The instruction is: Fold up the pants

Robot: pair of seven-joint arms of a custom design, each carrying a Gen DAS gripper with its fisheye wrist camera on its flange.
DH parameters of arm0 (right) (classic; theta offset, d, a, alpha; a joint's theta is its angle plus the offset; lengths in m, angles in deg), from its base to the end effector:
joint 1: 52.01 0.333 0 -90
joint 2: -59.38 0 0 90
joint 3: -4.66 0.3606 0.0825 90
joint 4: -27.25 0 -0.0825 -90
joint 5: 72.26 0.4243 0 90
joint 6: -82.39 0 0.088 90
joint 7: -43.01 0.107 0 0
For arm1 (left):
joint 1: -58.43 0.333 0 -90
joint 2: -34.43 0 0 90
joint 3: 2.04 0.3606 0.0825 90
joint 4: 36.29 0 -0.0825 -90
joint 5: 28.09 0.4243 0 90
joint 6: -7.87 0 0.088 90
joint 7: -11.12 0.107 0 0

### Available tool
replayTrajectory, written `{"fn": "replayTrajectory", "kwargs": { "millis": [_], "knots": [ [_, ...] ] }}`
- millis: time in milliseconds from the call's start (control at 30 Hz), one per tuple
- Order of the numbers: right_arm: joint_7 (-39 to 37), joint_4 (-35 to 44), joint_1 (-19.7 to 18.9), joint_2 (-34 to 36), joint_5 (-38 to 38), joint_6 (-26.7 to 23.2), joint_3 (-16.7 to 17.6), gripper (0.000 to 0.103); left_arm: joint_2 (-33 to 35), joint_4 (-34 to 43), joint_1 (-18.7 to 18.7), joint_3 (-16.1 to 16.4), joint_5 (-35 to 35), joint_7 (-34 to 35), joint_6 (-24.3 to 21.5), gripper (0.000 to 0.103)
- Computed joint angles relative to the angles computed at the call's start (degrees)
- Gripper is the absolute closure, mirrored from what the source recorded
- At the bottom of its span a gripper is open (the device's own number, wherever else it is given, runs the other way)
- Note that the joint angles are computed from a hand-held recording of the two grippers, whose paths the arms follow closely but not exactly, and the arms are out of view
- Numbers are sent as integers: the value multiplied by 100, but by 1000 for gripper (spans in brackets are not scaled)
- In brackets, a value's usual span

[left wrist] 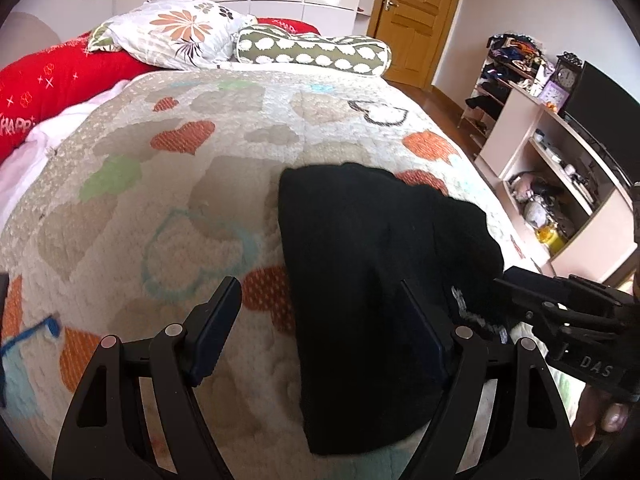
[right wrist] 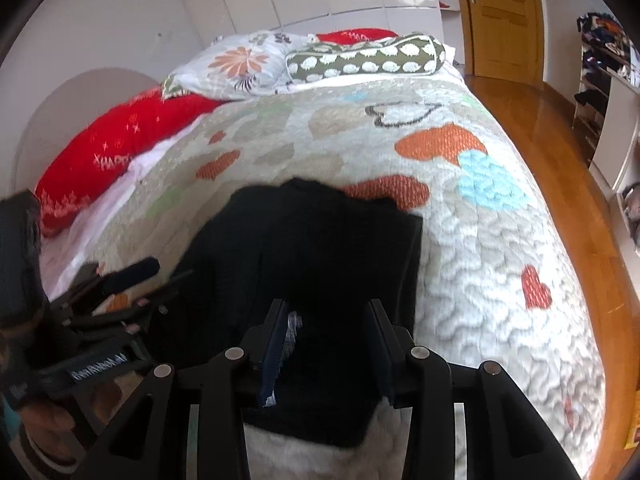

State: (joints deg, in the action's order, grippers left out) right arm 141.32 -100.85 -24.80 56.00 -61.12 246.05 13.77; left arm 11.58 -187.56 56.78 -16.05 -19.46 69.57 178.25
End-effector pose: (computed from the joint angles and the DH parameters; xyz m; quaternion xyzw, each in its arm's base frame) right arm 0.4825 0.3433 0.4949 -0.7649 0.5497 -0.0797 0.3263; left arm 0.4370 -0.1380 0.4705 -0.6990 0.6190 -0.2928 0.2061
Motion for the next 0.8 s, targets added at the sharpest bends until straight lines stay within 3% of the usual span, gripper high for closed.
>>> {"fn": "replayTrajectory", "kwargs": {
  "millis": [133,267,367,433,467,533,600,667,800],
  "knots": [
    [-102,-228,57,-77,210,-43,-15,64,70,-90,-53,-30,-17,-23,-16,22],
    [259,-435,12,-103,-272,136,49,63,69,-157,-240,138,-213,44,70,22],
    [-564,-469,208,-242,733,217,-160,63,-60,-161,-406,344,-386,279,51,22],
    [-870,-542,280,-324,1262,480,-249,55,-128,-181,-482,487,-525,430,165,22],
    [-873,-581,269,-350,1372,637,-267,52,-123,-178,-651,678,-669,571,214,22],
    [-1210,-543,384,-296,1887,753,-420,34,-38,-110,-1283,1339,-1258,1119,210,22],
    [-1923,-372,513,-141,2777,537,-602,34,77,-20,-1690,1772,-1758,1537,159,22],
    [-2576,-171,465,38,3648,203,-637,34,205,88,-1885,1971,-2118,1835,58,22],
    [-3590,97,216,354,4761,-46,-456,34,519,366,-2534,2549,-3151,2794,-133,22]
  ]
}}
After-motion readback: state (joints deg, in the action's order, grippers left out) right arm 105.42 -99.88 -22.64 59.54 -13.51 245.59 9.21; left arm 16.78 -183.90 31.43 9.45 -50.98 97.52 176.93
